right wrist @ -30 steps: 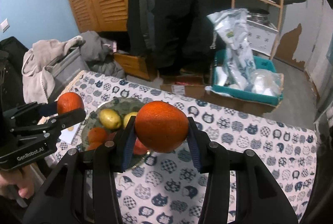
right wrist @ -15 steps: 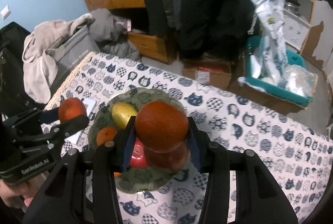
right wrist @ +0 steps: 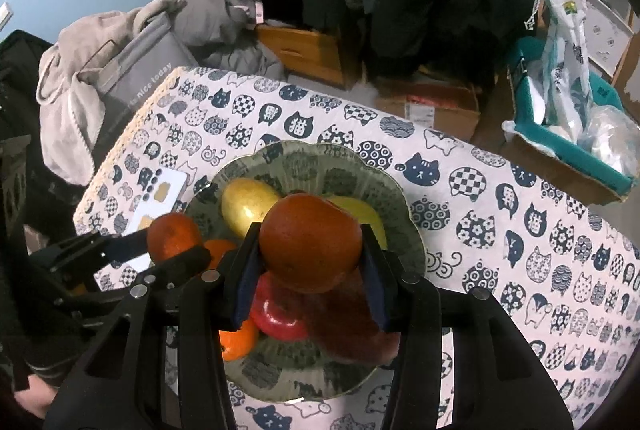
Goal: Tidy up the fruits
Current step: 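Lower the tangerine into the bowl with the left tool while the right tool lowers its tangerine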
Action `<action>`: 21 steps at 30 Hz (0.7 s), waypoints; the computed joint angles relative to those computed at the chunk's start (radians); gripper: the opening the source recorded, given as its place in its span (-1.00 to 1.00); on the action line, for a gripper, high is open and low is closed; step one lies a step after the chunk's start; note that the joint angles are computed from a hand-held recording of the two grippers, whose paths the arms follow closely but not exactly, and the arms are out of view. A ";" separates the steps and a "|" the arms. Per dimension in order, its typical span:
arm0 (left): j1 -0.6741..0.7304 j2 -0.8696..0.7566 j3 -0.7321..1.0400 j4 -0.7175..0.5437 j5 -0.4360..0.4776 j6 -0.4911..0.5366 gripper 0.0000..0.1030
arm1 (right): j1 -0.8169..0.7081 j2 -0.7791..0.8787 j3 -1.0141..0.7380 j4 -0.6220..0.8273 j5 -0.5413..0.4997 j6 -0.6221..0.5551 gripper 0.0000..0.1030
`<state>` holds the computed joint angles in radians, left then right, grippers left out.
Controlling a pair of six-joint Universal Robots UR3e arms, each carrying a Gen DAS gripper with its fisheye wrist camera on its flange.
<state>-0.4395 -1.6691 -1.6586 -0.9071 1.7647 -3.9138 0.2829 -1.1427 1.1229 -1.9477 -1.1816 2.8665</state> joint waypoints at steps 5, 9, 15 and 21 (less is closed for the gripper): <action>0.016 -0.004 -0.017 0.003 -0.024 0.005 -0.13 | 0.007 0.028 -0.030 0.020 0.007 0.005 -0.11; 0.020 -0.010 -0.017 -0.009 -0.033 0.008 -0.09 | 0.008 0.046 -0.052 0.042 0.021 0.005 -0.11; 0.006 -0.006 -0.007 -0.026 -0.007 0.010 0.30 | 0.010 0.065 -0.083 0.084 0.044 -0.001 -0.09; 0.000 0.015 -0.008 -0.050 -0.004 0.000 0.30 | 0.011 0.068 -0.093 0.095 0.053 0.002 0.05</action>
<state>-0.4390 -1.6538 -1.6670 -0.9573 1.7610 -3.9140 0.2937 -1.0749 1.0296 -1.8527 -1.1281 2.8686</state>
